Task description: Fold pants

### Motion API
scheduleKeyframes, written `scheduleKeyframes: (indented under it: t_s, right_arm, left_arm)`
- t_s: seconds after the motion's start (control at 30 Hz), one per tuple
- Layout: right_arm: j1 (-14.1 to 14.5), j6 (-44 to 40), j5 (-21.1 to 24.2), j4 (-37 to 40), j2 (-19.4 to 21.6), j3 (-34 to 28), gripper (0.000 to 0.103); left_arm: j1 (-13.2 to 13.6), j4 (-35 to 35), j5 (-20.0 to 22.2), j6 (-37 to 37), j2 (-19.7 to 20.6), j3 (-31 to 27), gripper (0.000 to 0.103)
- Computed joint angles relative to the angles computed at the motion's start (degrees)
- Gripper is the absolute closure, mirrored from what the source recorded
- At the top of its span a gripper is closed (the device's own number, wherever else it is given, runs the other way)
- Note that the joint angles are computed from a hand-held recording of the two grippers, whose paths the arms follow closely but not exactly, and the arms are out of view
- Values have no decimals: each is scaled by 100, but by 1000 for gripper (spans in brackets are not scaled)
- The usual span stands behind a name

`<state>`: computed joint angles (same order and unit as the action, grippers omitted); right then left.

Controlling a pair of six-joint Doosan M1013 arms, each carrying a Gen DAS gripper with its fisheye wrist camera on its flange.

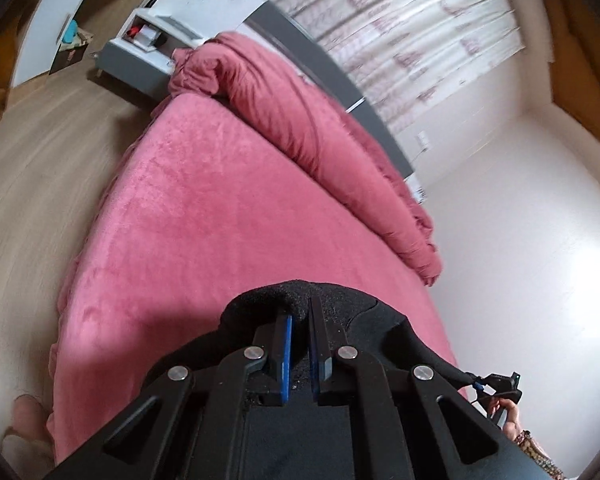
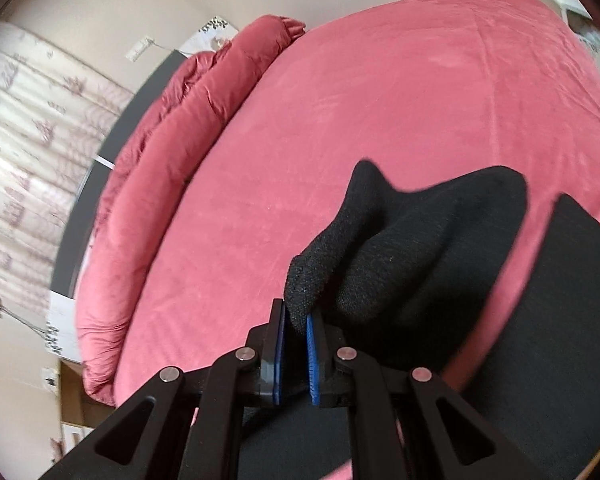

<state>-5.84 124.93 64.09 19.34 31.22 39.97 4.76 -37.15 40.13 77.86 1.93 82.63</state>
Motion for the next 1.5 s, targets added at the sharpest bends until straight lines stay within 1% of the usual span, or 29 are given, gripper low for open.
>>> scheduleKeyframes:
  t_s: [0.13,0.2,0.3,0.4,0.53,0.57,0.63,0.67,0.73,0.77,0.8,0.83,0.9,0.93,0.97,1.0,1.03,1.1,1.13,1.17,1.23,1.27,1.3,1.33,1.37,1.4,1.43,1.47,1.5]
  right_arm:
    - [-192,-327,-411,305,-648,894,94]
    - [-327,-482,-602,624,-994,1423,94]
    - [-535,-829,-818,976,-1549,2284,94]
    - [-662,-1049,-916,1045,-1917,2945,94]
    - [-862,-979,-925,1259,-2256,3872,94]
    - [-896,-1020,-938,1328,-2299,4076,94]
    - [-950,-1249,-975,1469,-2347,4369,94]
    - [-959,-1310,-980,1490,-2336,4421,94]
    - [-1033,-1492,-1015,1817,-2367,4603,91]
    - [-1071,-1595,-1063,2037,-2412,4720,91]
    - [-1092,-1637,-1072,2087,-2454,4784,87]
    - [-1093,-1725,-1051,2180,-2475,4822,77]
    - [-1062,-1946,-990,2349,-2496,4861,72]
    - [-1007,-2012,-898,2250,-2504,4829,71]
    - [-927,-2060,-802,2015,-2513,4775,71]
    - [-836,-2128,-763,1772,-2530,4725,71]
    - [-686,-2268,-770,1402,-2563,4669,71]
    - [-541,-2372,-845,1173,-2609,4652,65]
    - [-500,-2482,-904,1296,-2631,4680,64]
    - [-477,-2602,-905,1523,-2629,4699,63]
    - [-412,-2539,-829,1695,-2567,4676,63]
    - [-382,-2459,-840,1701,-2546,4675,63]
    - [-352,-2317,-821,1679,-2520,4671,63]
    - [-342,-2213,-771,1715,-2496,4672,62]
    - [-337,-2143,-728,1918,-2461,4699,64]
    - [-314,-2153,-766,2061,-2458,4749,74]
    - [-291,-2077,-809,2032,-2423,4742,89]
    - [-271,-1997,-882,1943,-2435,4751,90]
    - [-272,-2002,-1008,2008,-2491,4821,92]
  left_arm:
    - [69,-567,-215,495,-404,461,96]
    - [106,-866,-285,780,-609,714,96]
    - [171,-1300,-223,1268,-889,1103,96]
    - [164,-1300,-120,1351,-1107,1427,96]
    - [-15,-648,-22,830,-1324,1813,94]
    - [-94,-311,-62,481,-1389,1907,92]
    - [-146,-166,-321,-37,-1529,2148,83]
    - [-178,15,-432,-441,-1575,2225,74]
    - [-218,9,-705,-978,-1717,2441,57]
    - [-276,221,-779,-1262,-1766,2482,45]
    - [-386,603,-824,-1603,-1815,2490,42]
    - [-450,766,-816,-1676,-1826,2471,42]
    - [-696,1627,-631,-2131,-1811,2297,39]
    - [-777,1876,-602,-2220,-1793,2220,37]
    - [-877,2098,-580,-2230,-1761,2119,30]
    - [-902,2038,-524,-2026,-1700,2014,18]
    - [-907,1931,-468,-1867,-1640,1927,15]
    - [-945,1816,-553,-1699,-1526,1778,13]
    - [-994,2083,-539,-1913,-1452,1680,13]
    - [-1014,2333,-387,-2185,-1354,1562,15]
    - [-987,2283,-329,-2270,-1233,1497,27]
    - [-997,2399,-210,-2319,-1175,1443,53]
    - [-941,2356,97,-2214,-1085,1332,76]
    - [-852,2013,284,-2053,-1015,1265,78]
    - [-762,1638,262,-1805,-998,1258,82]
    - [-713,1563,330,-1622,-967,1161,102]
    - [-667,1518,358,-1400,-946,1062,103]
    - [-607,1298,261,-1067,-971,1023,103]
    - [-510,785,-62,-435,-1061,1016,103]
